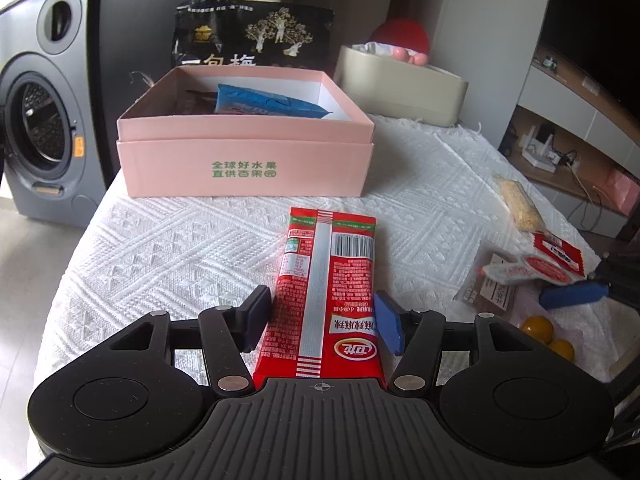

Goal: Organize snacks
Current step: 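Grasp the clear bread-stick packet with the right gripper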

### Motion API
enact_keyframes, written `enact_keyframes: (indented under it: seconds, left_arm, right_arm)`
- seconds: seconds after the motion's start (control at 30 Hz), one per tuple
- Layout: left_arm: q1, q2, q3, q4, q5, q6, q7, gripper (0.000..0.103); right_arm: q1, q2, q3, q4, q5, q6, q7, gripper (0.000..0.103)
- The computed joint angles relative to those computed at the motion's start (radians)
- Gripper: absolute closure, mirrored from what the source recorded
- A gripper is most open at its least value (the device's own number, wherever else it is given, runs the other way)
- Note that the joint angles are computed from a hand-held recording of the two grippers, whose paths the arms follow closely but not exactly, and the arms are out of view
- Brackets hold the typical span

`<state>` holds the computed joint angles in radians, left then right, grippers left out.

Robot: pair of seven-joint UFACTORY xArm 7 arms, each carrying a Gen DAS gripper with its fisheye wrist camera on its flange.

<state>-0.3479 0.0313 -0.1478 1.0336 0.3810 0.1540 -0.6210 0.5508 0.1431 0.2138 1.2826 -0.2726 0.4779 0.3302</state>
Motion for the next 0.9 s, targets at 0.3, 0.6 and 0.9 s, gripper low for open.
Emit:
enact_keyframes:
  seconds: [0.3, 0.6, 0.9]
  left_arm:
    - [-0.002, 0.002, 0.006, 0.001, 0.072, -0.004, -0.061, 0.041]
    - [-0.005, 0.004, 0.008, 0.009, 0.114, 0.007, -0.099, 0.041]
    - [-0.008, 0.007, 0.009, 0.018, 0.156, 0.021, -0.129, 0.041]
  right_arm:
    - [-0.021, -0.039, -0.05, -0.002, -0.405, 0.104, 0.327, 0.02]
    - [-0.152, -0.119, -0.062, -0.097, -0.344, 0.032, 0.72, 0.019]
    - [-0.151, 0.072, -0.123, 0.046, -0.385, -0.094, 0.936, 0.023]
